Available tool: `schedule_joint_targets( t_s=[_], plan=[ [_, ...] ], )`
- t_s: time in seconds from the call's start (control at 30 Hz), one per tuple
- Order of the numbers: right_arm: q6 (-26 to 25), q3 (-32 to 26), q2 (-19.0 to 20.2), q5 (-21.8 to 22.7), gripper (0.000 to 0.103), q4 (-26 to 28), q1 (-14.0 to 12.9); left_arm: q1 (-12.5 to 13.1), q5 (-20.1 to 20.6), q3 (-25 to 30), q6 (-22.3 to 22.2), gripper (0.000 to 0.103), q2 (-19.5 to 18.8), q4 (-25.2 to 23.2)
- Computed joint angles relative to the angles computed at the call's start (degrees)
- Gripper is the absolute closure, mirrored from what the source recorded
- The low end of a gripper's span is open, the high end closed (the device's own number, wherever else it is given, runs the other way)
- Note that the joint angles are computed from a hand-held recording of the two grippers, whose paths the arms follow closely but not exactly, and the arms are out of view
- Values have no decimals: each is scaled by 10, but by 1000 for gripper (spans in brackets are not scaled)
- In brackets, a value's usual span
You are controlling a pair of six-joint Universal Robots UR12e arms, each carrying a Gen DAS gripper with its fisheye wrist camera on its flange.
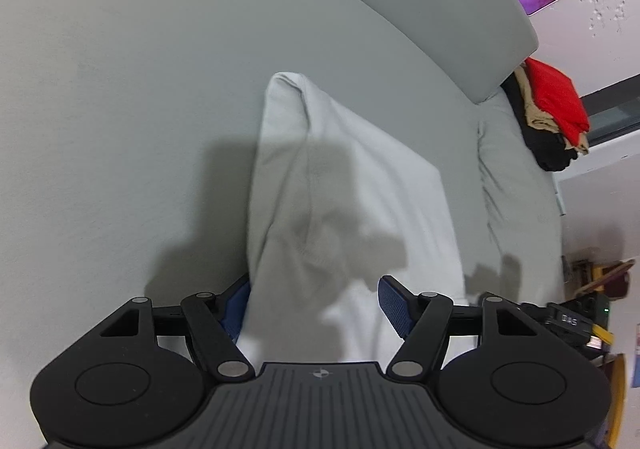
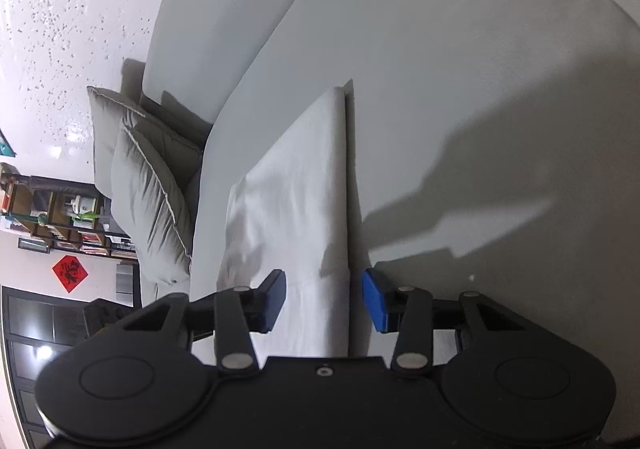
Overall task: Fold clothes
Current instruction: 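Grasp the folded shirt's end with both grippers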
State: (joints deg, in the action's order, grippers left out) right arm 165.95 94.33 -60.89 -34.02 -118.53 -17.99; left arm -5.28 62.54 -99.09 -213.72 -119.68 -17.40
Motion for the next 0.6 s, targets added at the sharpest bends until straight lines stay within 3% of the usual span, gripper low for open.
schedule_joint_targets(
  t_s=[0.1, 0.33, 0.4, 0.47, 0.6],
  plan=[
    [20, -10, 14, 5, 64, -23, 8, 5, -26, 7, -21, 39, -16, 28],
    [72, -33, 54, 36, 78, -75, 26, 2, -36, 45, -27, 58, -49, 38],
    [108, -30, 59, 41, 82, -109, 28, -5, -6, 54, -23, 67, -47, 20],
    [144, -26, 58, 24, 97, -139, 30, -14, 29, 59, -21, 94, -42, 2],
    [119, 2, 32, -31, 97, -233, 39, -42, 126, 49, -2, 96, -17, 13]
  ],
)
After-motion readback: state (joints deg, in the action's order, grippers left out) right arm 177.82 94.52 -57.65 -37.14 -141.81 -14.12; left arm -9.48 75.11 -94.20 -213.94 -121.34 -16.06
